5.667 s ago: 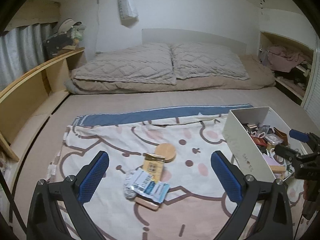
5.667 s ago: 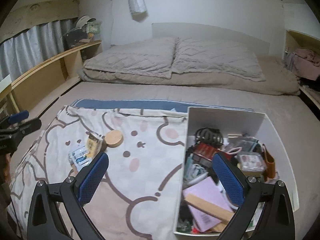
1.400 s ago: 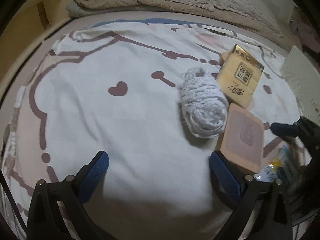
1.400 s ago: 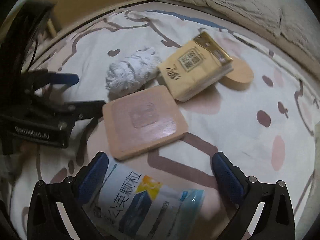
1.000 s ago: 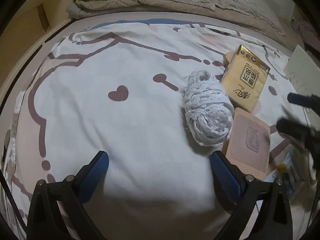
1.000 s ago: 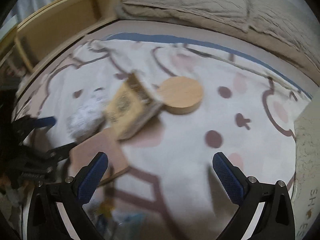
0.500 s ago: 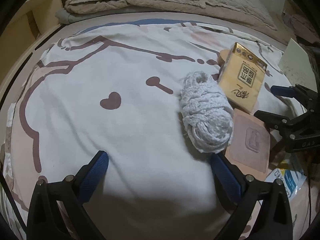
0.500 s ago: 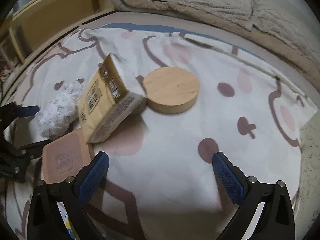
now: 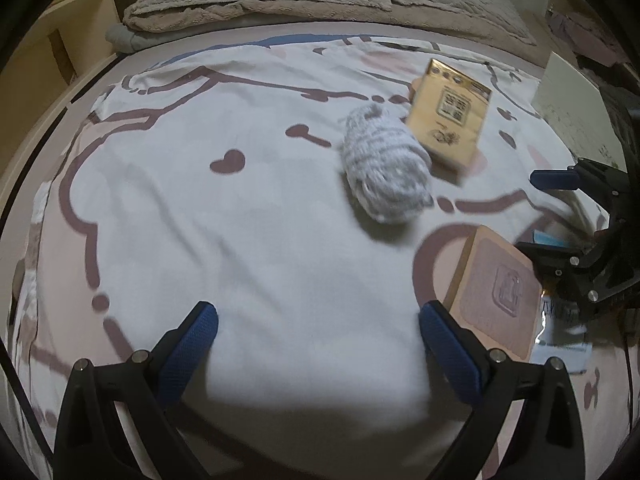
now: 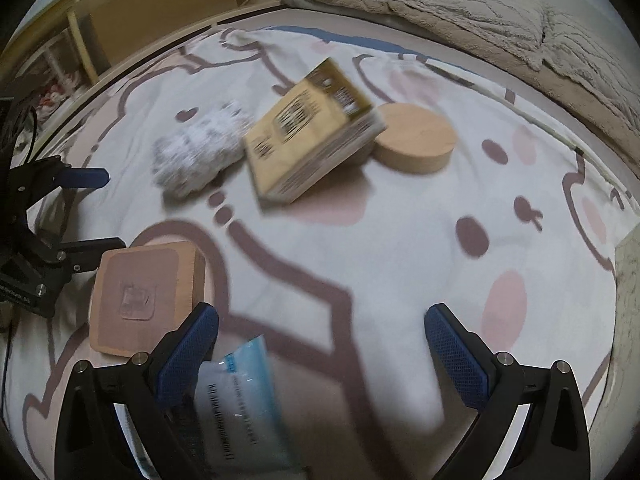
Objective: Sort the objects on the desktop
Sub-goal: 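Position the right gripper over the blue-and-white medicine sachet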
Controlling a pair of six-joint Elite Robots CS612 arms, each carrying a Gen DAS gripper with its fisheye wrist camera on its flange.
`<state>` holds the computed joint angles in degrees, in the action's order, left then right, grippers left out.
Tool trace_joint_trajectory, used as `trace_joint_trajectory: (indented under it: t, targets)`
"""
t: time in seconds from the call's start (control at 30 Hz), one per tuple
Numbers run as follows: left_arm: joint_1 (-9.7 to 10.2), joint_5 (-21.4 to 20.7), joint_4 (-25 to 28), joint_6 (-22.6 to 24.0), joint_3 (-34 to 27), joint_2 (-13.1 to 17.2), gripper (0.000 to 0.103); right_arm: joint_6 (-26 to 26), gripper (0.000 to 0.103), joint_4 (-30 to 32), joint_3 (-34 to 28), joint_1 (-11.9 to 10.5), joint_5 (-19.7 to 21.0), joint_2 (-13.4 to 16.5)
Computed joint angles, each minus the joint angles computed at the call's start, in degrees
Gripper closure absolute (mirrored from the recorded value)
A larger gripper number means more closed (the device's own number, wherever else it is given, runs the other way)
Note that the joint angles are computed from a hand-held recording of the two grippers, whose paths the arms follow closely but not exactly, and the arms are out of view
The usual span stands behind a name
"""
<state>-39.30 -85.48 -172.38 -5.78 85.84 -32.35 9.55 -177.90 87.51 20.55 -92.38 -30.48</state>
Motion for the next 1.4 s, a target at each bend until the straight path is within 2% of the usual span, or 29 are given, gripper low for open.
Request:
trace_joint_trajectory:
  t: [0.53, 0.83, 1.03, 1.17, 1.23, 1.3, 1.4]
  targets:
    - [-2.06, -0.93, -4.01, 2.39, 8.46, -3.59, 0.002, -2.19, 0.0, -3.97, 7.99, 1.5, 1.28, -3.13]
    - [-1.79, -2.55, -7.56, 1.85, 9.81, -3.14, 0.0, -2.76, 0.0, -5.12, 9.77, 2.01, -0.8, -3.99]
    - [-1.77, -2.86, -8.14, 1.65, 9.95, -3.05, 0.0, -0.78, 0.0, -5.2, 12.06, 1.02, -3.17, -5.24]
    - [-2.02, -2.1, -8.46, 1.91, 10.3, -3.27, 0.001, 2.89, 0.0, -5.4, 13.4, -0.07, -5.61, -5.76]
    - [-2.07, -2.47, -8.55, 2.04, 10.62, -3.57, 0.002, 3.03, 0.0, -5.7, 13.75, -0.46, -5.06, -5.89]
    - [-2.12, -3.48, -9.37, 2.77, 11.4, -4.03, 0.003, 2.52, 0.0, -4.65, 13.27, -0.03, -6.47, -5.8]
    - [-2.79, -5.0, -10.8, 6.78, 12.98, -4.91, 0.003, 3.38, 0.0, -4.28, 13.08, 0.17, -7.13, -5.65]
